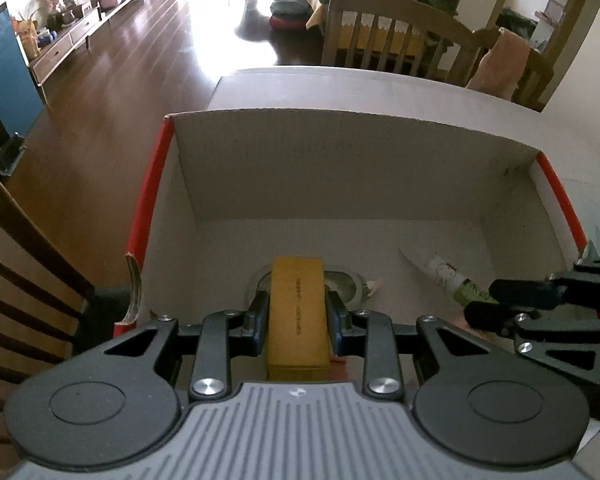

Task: Organize rigid objects
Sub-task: 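Open both tools to drop the yellow box and glue stick into the box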

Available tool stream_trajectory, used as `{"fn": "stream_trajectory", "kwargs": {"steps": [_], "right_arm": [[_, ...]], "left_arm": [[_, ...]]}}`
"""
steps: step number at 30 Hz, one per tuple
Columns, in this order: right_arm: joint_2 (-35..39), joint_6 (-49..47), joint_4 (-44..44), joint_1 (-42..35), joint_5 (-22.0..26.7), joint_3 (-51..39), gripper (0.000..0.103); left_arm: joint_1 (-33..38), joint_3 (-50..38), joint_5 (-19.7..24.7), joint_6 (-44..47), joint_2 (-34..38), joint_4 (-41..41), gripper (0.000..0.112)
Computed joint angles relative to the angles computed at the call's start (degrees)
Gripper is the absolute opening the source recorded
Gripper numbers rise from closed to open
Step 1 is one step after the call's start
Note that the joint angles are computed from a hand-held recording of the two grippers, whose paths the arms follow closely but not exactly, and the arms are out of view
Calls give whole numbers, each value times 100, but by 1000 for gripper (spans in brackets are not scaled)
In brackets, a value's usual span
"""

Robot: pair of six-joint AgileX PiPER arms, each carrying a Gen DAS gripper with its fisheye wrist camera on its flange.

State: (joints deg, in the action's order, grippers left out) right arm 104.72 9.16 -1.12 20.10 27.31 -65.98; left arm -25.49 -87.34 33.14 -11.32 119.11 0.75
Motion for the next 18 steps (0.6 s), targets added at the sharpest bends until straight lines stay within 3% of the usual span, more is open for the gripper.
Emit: {"fn": "stream_trajectory", "kwargs": {"steps": [8,12,18], "right_arm": [[-265,-161,221,-18,-42,173,33],[-525,-201,279,-41,-81,361,42],[-1108,-555,649,-136,-148,817,48]], "left_arm": [[-25,-26,191,-20,-45,-4,29],[-76,160,163,-32,-209,14,29],[-114,607,17,-11,-604,-73,30]]}}
